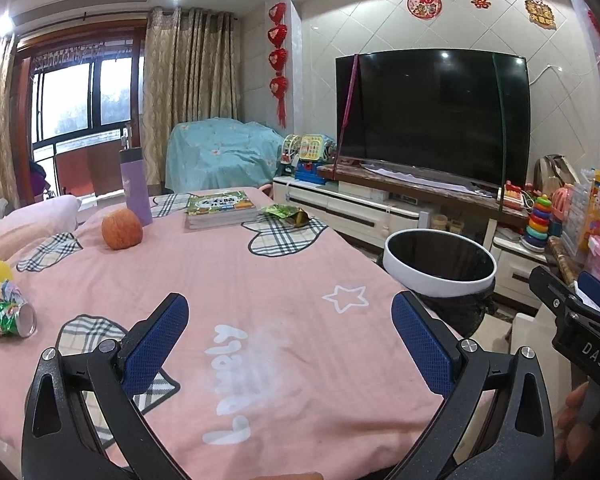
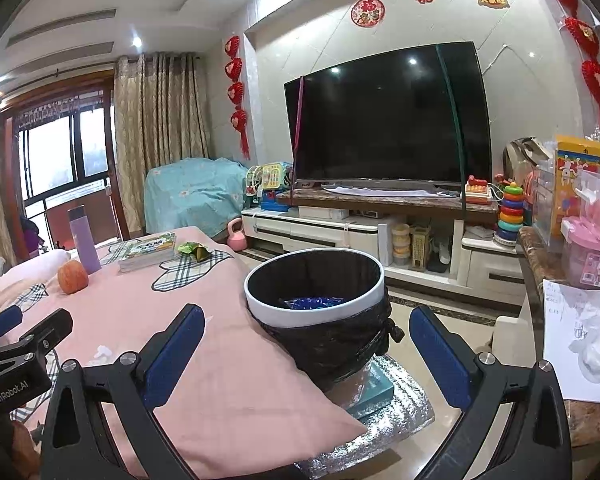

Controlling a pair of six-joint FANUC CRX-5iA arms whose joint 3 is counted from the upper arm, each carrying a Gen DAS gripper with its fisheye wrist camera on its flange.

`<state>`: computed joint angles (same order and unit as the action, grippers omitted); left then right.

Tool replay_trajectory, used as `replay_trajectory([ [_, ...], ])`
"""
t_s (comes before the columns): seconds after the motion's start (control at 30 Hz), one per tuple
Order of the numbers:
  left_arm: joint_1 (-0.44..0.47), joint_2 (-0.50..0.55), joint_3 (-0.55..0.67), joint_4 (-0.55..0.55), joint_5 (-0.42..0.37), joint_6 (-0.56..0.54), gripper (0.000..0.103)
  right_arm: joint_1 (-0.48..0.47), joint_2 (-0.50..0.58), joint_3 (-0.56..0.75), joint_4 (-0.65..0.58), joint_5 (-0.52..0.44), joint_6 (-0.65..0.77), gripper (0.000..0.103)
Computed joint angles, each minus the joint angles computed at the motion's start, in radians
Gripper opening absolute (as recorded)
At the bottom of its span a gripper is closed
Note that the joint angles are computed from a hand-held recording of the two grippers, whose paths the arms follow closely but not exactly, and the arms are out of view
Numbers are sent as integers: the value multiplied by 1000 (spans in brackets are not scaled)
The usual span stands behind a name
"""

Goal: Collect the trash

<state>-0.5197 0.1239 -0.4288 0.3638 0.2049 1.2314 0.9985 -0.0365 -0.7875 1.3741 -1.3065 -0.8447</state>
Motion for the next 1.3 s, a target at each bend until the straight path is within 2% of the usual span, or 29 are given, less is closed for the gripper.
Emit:
replay_trajectory([
  [0.5,-11,-3,-13,20,24,-26,103,6,-3,-2,2,-8,-3,103],
  [0.63,-21,0,-19,56,38,-63,103,8,-5,-3,3,-9,-2,103],
  [1.3,-18,-1,-17,43,30,-48,103,6,-7,-2,9,0,-3,103],
])
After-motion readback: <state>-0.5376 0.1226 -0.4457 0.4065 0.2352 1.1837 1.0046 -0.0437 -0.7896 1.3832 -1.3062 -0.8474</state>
